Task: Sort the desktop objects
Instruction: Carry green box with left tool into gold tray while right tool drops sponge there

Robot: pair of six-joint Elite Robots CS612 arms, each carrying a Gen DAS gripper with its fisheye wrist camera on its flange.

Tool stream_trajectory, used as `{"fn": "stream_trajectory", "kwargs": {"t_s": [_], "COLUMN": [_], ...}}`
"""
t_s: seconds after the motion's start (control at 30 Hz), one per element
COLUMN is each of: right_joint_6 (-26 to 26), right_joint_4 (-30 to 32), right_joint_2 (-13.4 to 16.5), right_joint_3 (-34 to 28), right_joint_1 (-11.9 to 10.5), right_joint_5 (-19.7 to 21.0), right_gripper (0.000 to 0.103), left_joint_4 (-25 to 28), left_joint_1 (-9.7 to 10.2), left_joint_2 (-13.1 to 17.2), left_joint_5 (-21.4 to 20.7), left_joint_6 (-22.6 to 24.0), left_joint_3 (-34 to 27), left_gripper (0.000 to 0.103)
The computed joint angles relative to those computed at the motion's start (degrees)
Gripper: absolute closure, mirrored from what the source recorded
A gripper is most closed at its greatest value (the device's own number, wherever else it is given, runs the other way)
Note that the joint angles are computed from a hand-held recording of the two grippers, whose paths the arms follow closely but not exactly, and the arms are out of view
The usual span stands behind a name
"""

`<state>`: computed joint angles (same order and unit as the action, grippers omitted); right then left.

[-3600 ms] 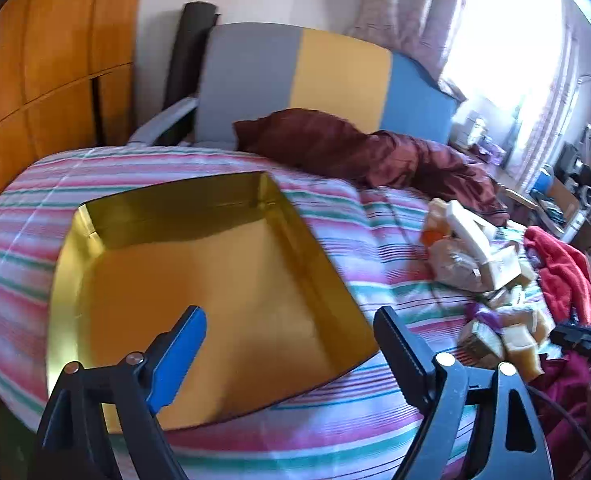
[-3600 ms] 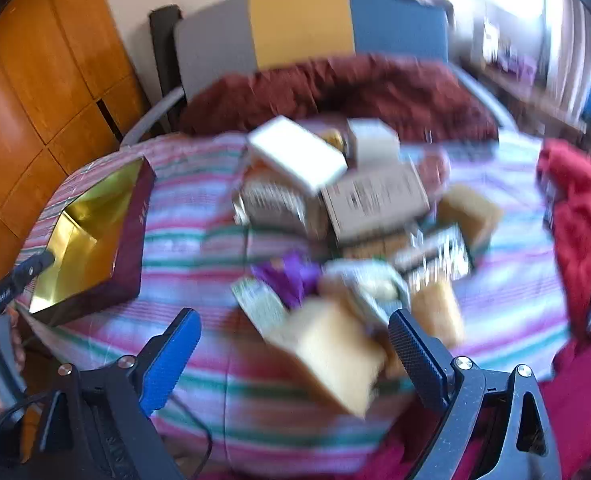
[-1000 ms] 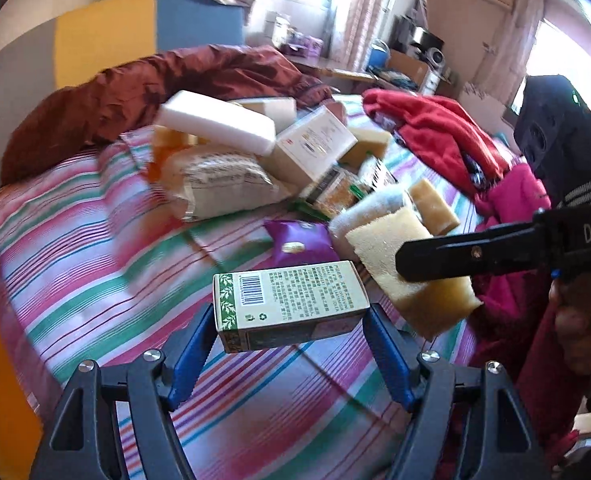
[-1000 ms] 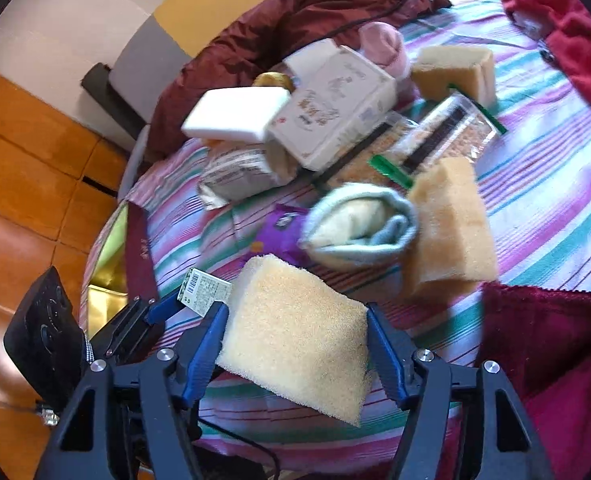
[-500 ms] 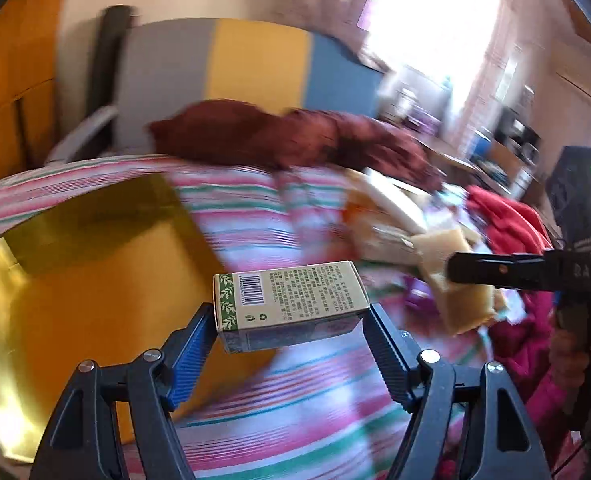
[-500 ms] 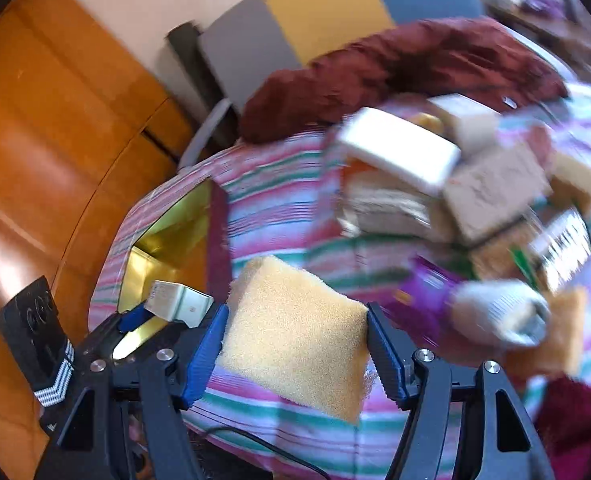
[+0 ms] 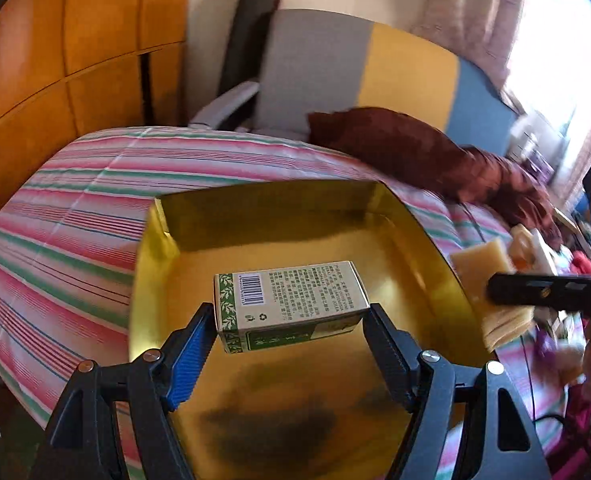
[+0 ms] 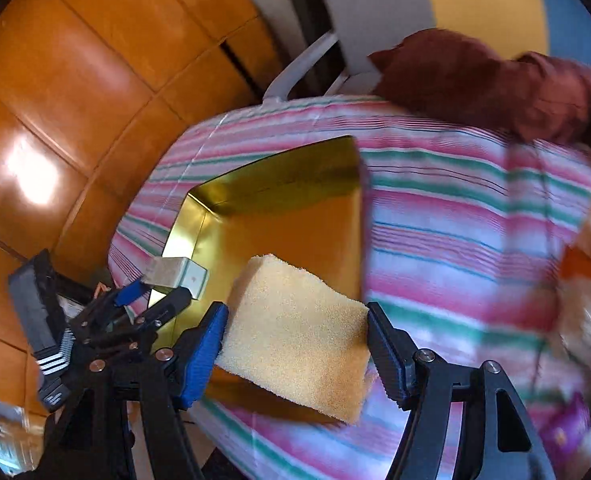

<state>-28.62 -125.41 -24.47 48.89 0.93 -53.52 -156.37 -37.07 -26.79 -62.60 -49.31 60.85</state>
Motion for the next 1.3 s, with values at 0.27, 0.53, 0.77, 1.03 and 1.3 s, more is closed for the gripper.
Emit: {"fn": "stream_trajectory", "kwargs": {"t_s": [0.27,0.53,0.77,1.03,1.3], "right_joint_6": [11.3,11.8,8.9,6.8,4.7], "right_joint_4": [0.9,-0.9,-6.4,-15.7,-24.5], "right_joint_2": [7.7,6.2,1.7,-3.0,-6.9], "right_joint_3": [-13.8,-10.4,-0.8,9.2,17.5], "right_joint_1": [2.4,1.9,1.1,-0.2,-1.5], "right_joint_5": [4.4,5.0,2.4,0.9,-0.5], "right_gripper": [0.006,0.004,0.004,0.004,0.004], "left_joint_4": [2.6,1.1,1.1,0.9,0.7], "left_joint_1": [2.25,2.41,0.07,-2.73,-4.46], "left_joint_2": [0.5,-0.1,-1.8,-3.4,-4.0], "left_joint_5": [3.2,4.3,9.0,11.7,13.9], "left_joint_6": [-7.3,-9.9,-10.7,-8.8,-6.7], "left_joint_3": [-1.2,0.9,3.9,6.3,5.6], "left_gripper": [0.025,0.019,0.019,0.019,0.019]}}
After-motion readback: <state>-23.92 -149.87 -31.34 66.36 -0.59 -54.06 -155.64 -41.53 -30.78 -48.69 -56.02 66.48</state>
